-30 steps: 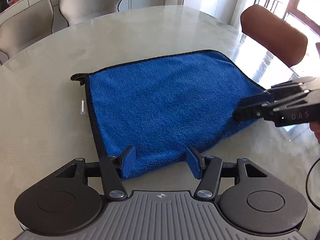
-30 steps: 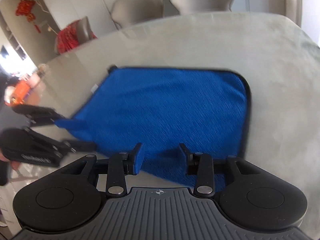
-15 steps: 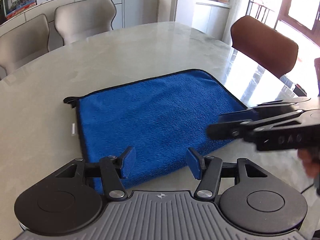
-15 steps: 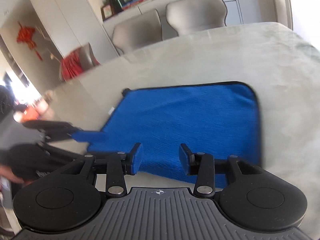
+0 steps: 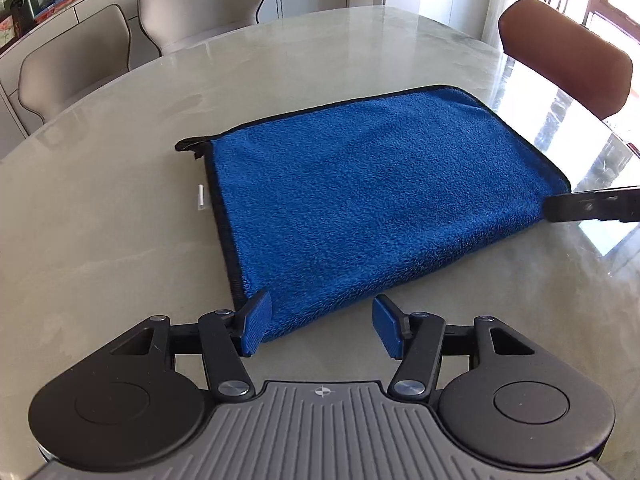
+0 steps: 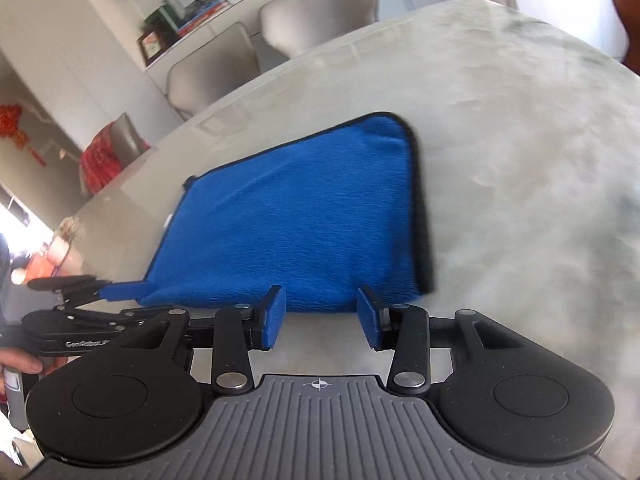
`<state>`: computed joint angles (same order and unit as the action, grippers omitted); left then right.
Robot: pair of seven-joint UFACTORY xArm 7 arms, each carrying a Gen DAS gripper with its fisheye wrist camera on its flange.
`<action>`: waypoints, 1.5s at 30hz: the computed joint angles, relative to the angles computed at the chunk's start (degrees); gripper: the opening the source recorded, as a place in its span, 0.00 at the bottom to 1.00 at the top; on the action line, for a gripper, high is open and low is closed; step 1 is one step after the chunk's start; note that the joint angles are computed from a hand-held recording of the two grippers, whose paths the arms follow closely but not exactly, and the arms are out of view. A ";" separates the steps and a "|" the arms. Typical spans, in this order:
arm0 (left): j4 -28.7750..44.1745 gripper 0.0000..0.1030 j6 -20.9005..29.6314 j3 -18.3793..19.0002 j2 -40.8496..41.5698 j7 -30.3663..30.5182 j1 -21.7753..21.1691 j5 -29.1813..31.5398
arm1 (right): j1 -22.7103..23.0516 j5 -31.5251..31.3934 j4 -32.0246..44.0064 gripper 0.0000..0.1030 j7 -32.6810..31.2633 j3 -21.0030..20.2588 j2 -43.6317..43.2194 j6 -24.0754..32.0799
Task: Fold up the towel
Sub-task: 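Smooth the half-folded blue towel with both open grippers, then grasp the edge of the folded blue towel with the right gripper, then lift the towel edge with the right gripper and fold it over the towel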
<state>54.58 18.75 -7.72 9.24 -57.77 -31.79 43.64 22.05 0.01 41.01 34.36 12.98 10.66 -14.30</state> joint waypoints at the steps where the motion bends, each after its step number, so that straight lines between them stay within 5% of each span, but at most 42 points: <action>1: -0.09 0.57 -0.06 -0.08 -0.23 0.12 0.10 -0.48 | 3.28 3.75 -0.56 0.46 -2.31 -3.01 -1.03 1.22; 3: -0.25 0.58 -0.20 -0.23 -0.75 0.15 0.26 -1.18 | 2.64 4.06 -0.88 0.50 -1.33 -3.27 -1.75 1.39; 6: 0.16 0.58 -1.71 0.02 -0.97 -0.66 0.57 -0.66 | -9.15 -4.81 -1.41 0.53 6.67 4.77 -0.85 -2.89; 9: 1.55 0.58 -1.97 0.32 -0.06 -0.67 0.67 -0.31 | -16.96 -14.76 1.36 0.53 15.67 8.45 3.41 -6.03; 18: 6.91 0.58 1.22 1.45 4.07 1.91 -0.25 -2.28 | -40.83 -41.38 9.96 0.52 33.81 24.71 17.82 -7.40; 23: 9.34 0.58 2.29 2.22 6.04 3.94 -0.98 -3.59 | -41.72 -47.57 15.28 0.41 35.24 26.23 24.07 -6.91; 25: 9.66 0.58 2.66 2.31 6.45 4.89 -1.10 -4.53 | -42.93 -48.77 16.88 0.13 35.31 28.21 25.89 -3.96; 33: 8.22 0.61 1.65 3.05 6.12 5.58 -1.26 -6.22 | -45.30 -45.16 14.93 0.11 31.71 31.40 24.05 -5.19; 38: 7.42 0.62 0.72 3.25 5.17 5.74 -1.30 -5.71 | -46.78 -43.85 17.98 0.11 30.91 36.91 26.53 -3.35; 45: 3.53 0.62 -0.47 3.16 1.20 3.18 -0.18 -3.56 | -40.96 -38.77 26.35 0.11 25.15 40.00 27.91 6.26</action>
